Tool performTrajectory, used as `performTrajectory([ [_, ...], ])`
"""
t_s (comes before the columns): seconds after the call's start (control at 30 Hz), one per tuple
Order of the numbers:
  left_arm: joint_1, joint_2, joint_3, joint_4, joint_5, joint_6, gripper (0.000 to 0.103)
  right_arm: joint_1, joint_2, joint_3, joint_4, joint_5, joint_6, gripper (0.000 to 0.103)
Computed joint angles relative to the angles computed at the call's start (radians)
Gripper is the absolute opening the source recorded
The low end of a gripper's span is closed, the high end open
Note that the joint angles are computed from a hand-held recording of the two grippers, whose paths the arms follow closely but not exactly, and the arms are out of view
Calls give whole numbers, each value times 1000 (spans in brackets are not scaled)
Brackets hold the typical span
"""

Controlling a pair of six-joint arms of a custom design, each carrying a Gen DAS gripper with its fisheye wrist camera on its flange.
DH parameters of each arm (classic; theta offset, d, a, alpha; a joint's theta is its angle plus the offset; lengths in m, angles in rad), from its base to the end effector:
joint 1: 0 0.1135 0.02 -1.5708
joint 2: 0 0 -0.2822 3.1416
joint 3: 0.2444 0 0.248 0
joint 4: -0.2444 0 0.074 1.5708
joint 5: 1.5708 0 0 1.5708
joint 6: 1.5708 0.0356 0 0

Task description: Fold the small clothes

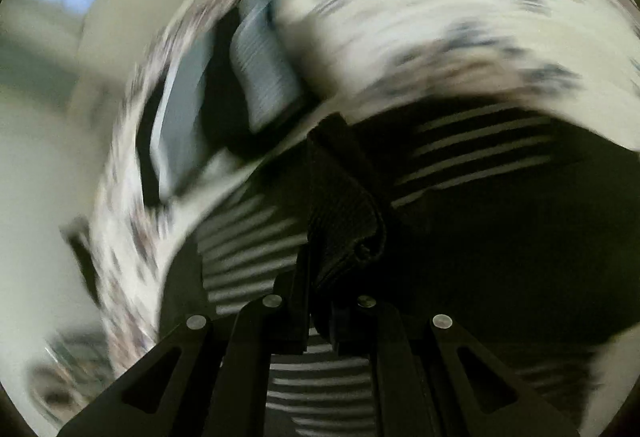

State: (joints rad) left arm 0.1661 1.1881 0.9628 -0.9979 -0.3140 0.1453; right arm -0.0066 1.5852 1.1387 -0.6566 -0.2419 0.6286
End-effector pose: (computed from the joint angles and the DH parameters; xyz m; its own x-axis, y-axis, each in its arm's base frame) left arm 0.1948 0.0438 0.2786 -0.9553 -0.0205 -0.2950 -0.1240 0.9334 0.3367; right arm 0.3160 0.0064 0.2490 -0.7817 0.5761 -0.2389 0.4427 0.7824 0.4380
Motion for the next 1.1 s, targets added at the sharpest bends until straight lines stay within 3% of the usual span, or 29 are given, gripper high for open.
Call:
performTrajectory([
  [0.17,237,44,24,78,67,174,103,375,341,284,-21,152,47,7],
  [0.27,309,82,37,102,93,224,103,494,495,425,-105,233,1,10],
  [0.33,341,99,50,92,110,240,103,517,531,462,-137,223,-1,14],
  [0.37,355,106,57,88,118,247,103,512,514,432,-125,183,4,30],
  [0.4,366,111,62,80,126,252,103,497,480,386,-107,115,15,53],
  [0.47,396,128,85,62,146,267,103,456,369,241,-26,-32,72,67],
  [0.53,429,145,111,35,166,277,103,411,209,55,35,-103,132,67],
  [0.6,486,166,143,2,191,300,103,367,71,-79,7,-98,169,67],
  [0.8,736,314,269,-180,317,355,103,161,-156,-346,-60,-123,205,67],
  [0.93,899,502,367,-282,456,295,102,51,-208,-425,-107,-49,164,67],
  [1.1,965,655,406,-239,571,133,96,27,-258,-460,-163,23,150,67],
])
